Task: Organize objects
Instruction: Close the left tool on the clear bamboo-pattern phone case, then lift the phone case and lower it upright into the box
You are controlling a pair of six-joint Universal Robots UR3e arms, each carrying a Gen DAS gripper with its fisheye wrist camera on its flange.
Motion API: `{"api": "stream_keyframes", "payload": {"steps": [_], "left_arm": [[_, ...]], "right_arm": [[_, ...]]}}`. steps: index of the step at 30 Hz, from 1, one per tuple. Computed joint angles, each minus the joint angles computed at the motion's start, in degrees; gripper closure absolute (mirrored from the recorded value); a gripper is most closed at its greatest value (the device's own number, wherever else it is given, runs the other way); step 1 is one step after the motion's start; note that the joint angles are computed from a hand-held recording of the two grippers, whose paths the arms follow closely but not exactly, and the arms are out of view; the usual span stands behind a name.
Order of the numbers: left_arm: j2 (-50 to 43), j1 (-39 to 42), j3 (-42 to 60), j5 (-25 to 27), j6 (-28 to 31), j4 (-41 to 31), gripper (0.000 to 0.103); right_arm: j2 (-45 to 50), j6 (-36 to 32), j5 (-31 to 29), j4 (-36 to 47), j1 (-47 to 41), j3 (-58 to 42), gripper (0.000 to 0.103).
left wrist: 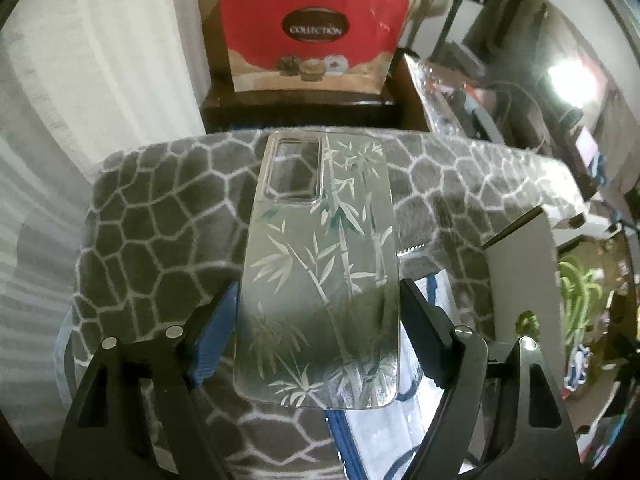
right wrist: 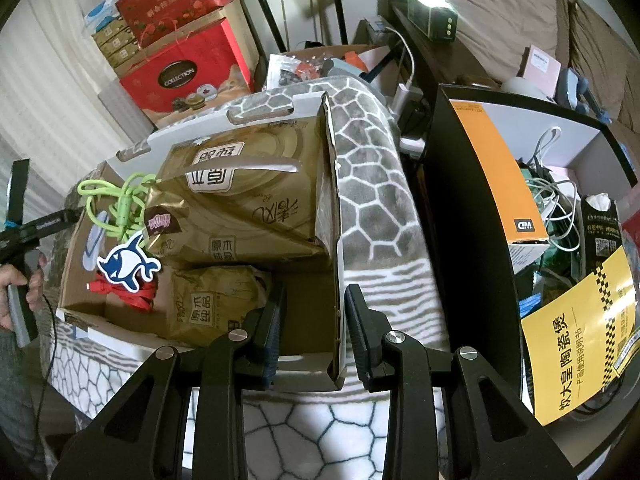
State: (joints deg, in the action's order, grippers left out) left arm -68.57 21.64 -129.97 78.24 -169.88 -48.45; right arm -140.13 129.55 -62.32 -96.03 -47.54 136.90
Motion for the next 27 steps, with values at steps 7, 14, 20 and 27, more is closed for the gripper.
{"api": "stream_keyframes", "payload": {"steps": [7,14,20,27], "left_arm": [[15.2,8.0,1.9,-8.5,6.3,-14.9,0.027],[25.0,7.4,8.3,-15.2,10.1,-30.3,0.027],[16.7,-8.3,9.6,-9.2,-1.3,-21.9,0.027],[8.5,-20.8,10.5,-4.1,-12.3,-13.6,0.027]], "right_arm": [[-0.5,-0.1,0.0,0.3,-0.1,0.3,0.072],[-0.8,-0.3,-0.2,0.3,-0.2,0.6,0.072],[-0.8,-0.2,-0.2,0.3,-0.1,0.6,0.071],[-0.8,-0.2,-0.2,0.3,-0.1,0.7,0.069]]}}
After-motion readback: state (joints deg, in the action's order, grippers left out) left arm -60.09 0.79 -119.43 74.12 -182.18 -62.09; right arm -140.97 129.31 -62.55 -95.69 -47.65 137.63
